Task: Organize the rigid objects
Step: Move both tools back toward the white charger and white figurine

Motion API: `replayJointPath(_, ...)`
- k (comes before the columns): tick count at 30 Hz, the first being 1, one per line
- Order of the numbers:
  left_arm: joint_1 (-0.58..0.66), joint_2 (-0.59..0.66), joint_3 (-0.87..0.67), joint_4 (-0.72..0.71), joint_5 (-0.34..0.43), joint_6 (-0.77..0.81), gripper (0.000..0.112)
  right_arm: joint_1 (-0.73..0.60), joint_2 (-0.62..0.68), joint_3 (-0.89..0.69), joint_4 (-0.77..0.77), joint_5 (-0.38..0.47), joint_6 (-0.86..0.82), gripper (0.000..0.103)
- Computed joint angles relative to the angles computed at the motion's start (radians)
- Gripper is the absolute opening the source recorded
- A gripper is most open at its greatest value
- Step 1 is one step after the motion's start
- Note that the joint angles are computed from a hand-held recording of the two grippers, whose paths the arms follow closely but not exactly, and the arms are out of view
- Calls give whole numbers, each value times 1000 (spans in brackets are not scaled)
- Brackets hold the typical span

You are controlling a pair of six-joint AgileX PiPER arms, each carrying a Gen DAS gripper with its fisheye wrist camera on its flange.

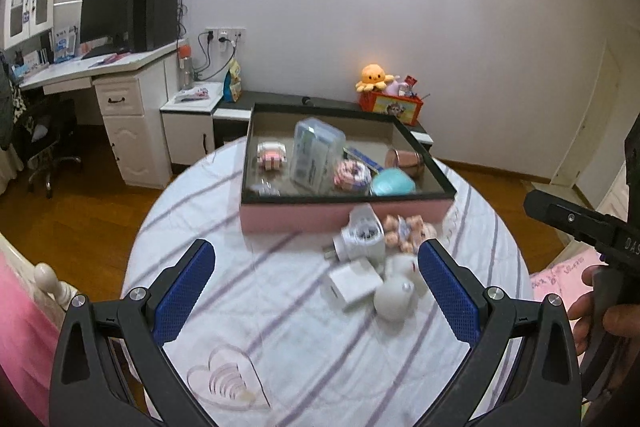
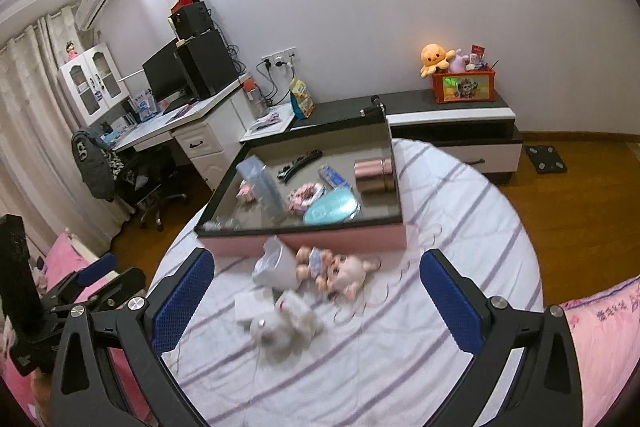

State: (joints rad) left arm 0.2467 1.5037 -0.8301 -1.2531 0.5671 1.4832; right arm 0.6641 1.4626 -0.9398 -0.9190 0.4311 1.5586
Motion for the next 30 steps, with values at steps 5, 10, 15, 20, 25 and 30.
replayJointPath(5, 16, -19, 78, -12, -6, 43, 103, 66, -21, 60, -60, 22, 110, 103)
replayJointPath(10, 35, -22, 125, -10, -9, 57, 103, 112, -19, 106, -95, 23, 191, 103)
replayJointPath(15, 44, -23, 168, -25, -18, 94, 103, 138, -1, 143, -112, 24, 256, 103)
replayJointPath(20, 30, -9, 186, -25, -33, 103, 103, 144, 22, 166, -103, 4, 273, 103)
replayJointPath(25, 21, -4, 192, -31, -41, 112, 103, 136, 33, 168, -95, -8, 265, 103)
replayJointPath(30, 23, 7, 191, -29, -45, 115, 103, 126, 53, 154, -68, -24, 232, 103)
